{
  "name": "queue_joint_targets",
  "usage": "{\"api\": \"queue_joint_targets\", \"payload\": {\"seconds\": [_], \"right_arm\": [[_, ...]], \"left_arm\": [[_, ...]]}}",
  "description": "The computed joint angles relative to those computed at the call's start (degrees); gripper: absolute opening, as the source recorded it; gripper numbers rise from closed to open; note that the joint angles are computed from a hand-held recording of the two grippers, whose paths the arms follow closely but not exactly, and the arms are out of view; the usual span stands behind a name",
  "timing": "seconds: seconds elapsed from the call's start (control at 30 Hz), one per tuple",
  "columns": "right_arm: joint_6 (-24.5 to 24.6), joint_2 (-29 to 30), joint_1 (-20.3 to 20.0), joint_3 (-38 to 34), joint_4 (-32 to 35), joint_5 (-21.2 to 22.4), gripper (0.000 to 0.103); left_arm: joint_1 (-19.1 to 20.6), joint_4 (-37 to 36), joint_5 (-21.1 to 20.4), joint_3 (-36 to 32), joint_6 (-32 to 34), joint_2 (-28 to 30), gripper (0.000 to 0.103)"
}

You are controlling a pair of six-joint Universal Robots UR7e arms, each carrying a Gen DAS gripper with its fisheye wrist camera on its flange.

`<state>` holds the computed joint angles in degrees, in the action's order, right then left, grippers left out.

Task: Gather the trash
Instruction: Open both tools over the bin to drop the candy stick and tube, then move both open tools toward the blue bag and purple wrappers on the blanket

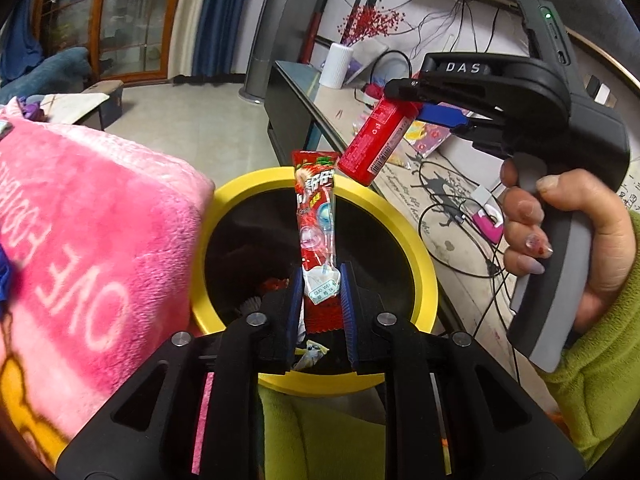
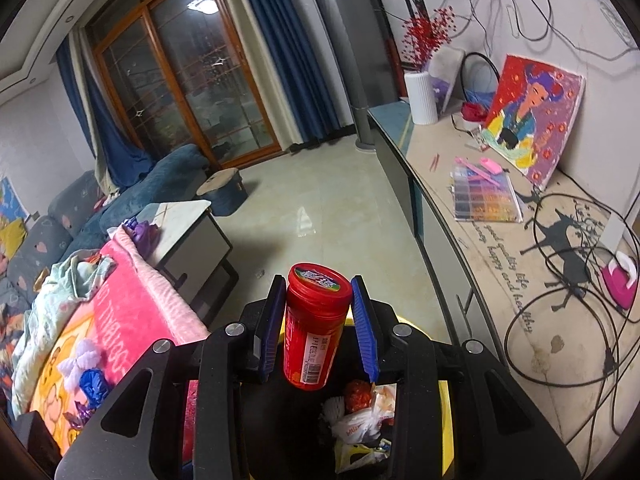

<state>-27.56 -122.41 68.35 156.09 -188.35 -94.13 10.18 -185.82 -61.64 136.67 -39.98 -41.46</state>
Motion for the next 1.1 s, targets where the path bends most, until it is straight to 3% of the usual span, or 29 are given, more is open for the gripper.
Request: {"api": "queue_joint_targets", "payload": {"seconds": [0.07, 0.13, 0.2, 0.33, 0.63, 0.8, 1.1], "right_arm": [[1.2, -0.6, -1.4, -0.2, 1.7, 0.7, 0.033], [2.1, -1.4, -3.2, -0.4, 3.6, 2.0, 0.041], [2.7, -1.5, -4.0, -0.4, 4.3, 2.5, 0.050], [2.9, -0.6, -3.3, -0.3, 3.8, 1.5, 0.051], [0.3, 2.2, 3.6, 1.3, 0.5, -2.2, 0.056], [-0.5, 3.4, 7.9, 2.6, 0.5, -2.8, 0.060], [-2.3, 9.4, 18.6, 4.8, -1.9, -7.3, 0.063]], "left_arm": [[0.5, -0.2, -0.6, -0.2, -0.4, 0.3, 0.022], [0.1, -0.4, -0.2, 0.3, -1.2, 0.1, 0.051], [0.1, -0.7, 0.2, 0.7, -1.7, -0.2, 0.058], [0.6, -2.6, -0.1, 2.5, -3.4, -2.0, 0.089], [-3.1, 2.9, 8.2, 6.6, -10.0, -8.6, 0.092], [-5.8, 10.2, 13.2, 8.6, -15.2, -13.2, 0.092], [-11.2, 29.9, 20.4, 13.5, -29.9, -27.1, 0.092]]}}
